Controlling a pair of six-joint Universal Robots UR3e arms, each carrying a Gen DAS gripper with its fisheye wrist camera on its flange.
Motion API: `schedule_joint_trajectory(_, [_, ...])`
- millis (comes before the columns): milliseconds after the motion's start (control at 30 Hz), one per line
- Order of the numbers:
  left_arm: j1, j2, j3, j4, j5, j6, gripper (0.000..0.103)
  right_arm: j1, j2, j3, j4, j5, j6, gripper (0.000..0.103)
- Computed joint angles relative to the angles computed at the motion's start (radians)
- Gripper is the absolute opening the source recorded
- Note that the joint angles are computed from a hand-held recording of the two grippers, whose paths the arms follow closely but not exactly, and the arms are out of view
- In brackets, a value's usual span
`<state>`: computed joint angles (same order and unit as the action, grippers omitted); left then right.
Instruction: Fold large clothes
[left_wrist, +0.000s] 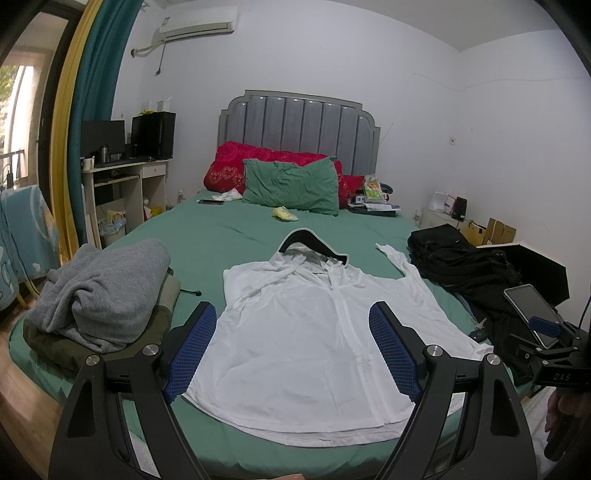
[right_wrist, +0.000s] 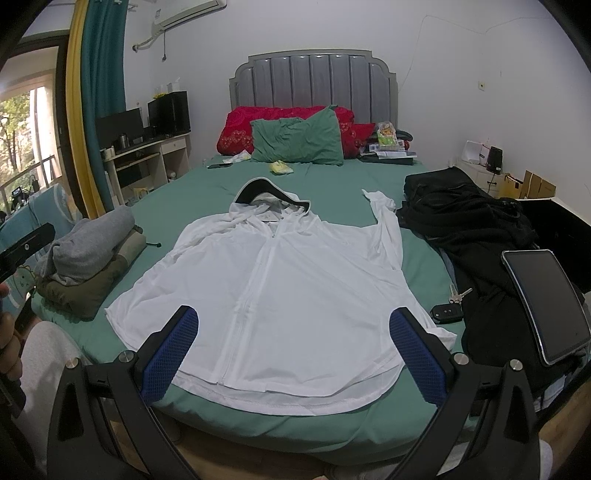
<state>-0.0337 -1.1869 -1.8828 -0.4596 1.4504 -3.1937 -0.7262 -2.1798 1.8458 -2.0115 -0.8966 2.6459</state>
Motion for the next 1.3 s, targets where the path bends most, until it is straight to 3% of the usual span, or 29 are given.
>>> schedule_joint_trajectory(1300, [-0.020,0.004,0.050,-0.031,0.018,-0.005,0.087,-0.003,-0.002,-0.007,0.004,0.006,-0.001,0.102])
